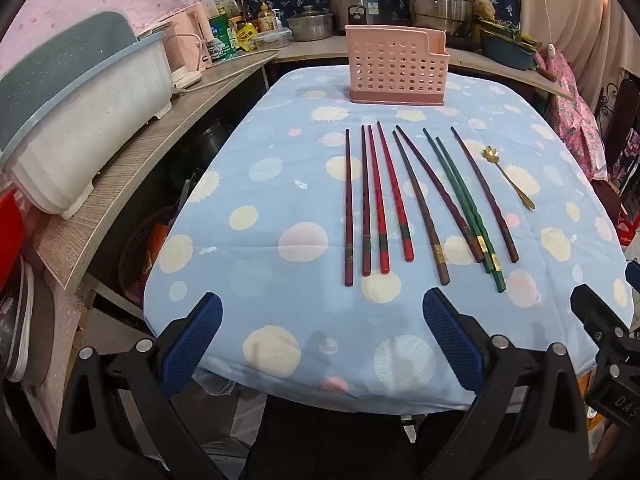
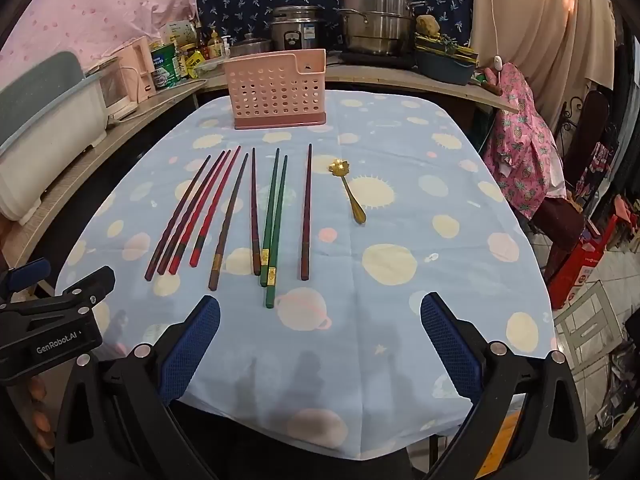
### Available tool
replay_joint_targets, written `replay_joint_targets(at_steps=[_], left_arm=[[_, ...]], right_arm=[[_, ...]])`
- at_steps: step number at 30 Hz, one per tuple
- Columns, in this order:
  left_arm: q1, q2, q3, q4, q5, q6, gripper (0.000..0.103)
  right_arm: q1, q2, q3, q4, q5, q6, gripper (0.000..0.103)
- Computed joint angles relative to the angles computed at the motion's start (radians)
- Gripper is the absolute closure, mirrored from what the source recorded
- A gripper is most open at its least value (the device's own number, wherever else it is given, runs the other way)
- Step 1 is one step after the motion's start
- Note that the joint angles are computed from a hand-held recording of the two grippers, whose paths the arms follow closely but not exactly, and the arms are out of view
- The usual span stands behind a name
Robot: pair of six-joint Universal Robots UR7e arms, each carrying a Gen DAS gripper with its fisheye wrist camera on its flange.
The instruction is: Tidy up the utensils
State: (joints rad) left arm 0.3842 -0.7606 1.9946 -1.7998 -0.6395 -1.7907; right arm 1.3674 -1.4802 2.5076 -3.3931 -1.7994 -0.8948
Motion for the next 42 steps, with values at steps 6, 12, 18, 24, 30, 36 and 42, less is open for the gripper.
replay_joint_targets(at_steps=[6,12,18,24,30,36,42], left_arm=[[-0.003,-0.001,0.004,-0.013,-0.003,0.013,0.007],[-0.002,-0.011,-0.001,0.032,-0.003,-0.010,0.007],[-0.003,-0.007,-0.001,0.029,-0.002,-0.010,0.007],[-0.008,0.001,-0.008,0.037,-0.004,-0.016,0.007],[-0.010,0.004,-0.012,0.048,-0.005,-0.025,0.007],[-0.012,0.002,-0.011,0.050,-0.006,-0.029,0.007],[-0.015,0.001,-0.014,0.065,-0.004,-0.037,0.007]], right_arm=[[0.001,-0.003,0.002,0.001,0.000,0.002,0.007],[0.000,-0.003,0.004,-0.005,0.004,0.000,0.007],[-0.001,-0.003,0.004,-0.006,0.006,0.000,0.007],[0.000,-0.004,0.005,-0.005,0.007,0.002,0.007],[-0.010,-0.001,0.010,-0.017,0.013,-0.006,0.007],[0.002,-0.004,0.010,-0.014,0.005,0.001,0.007],[0.007,-0.004,0.009,-0.014,0.002,0.004,0.007]])
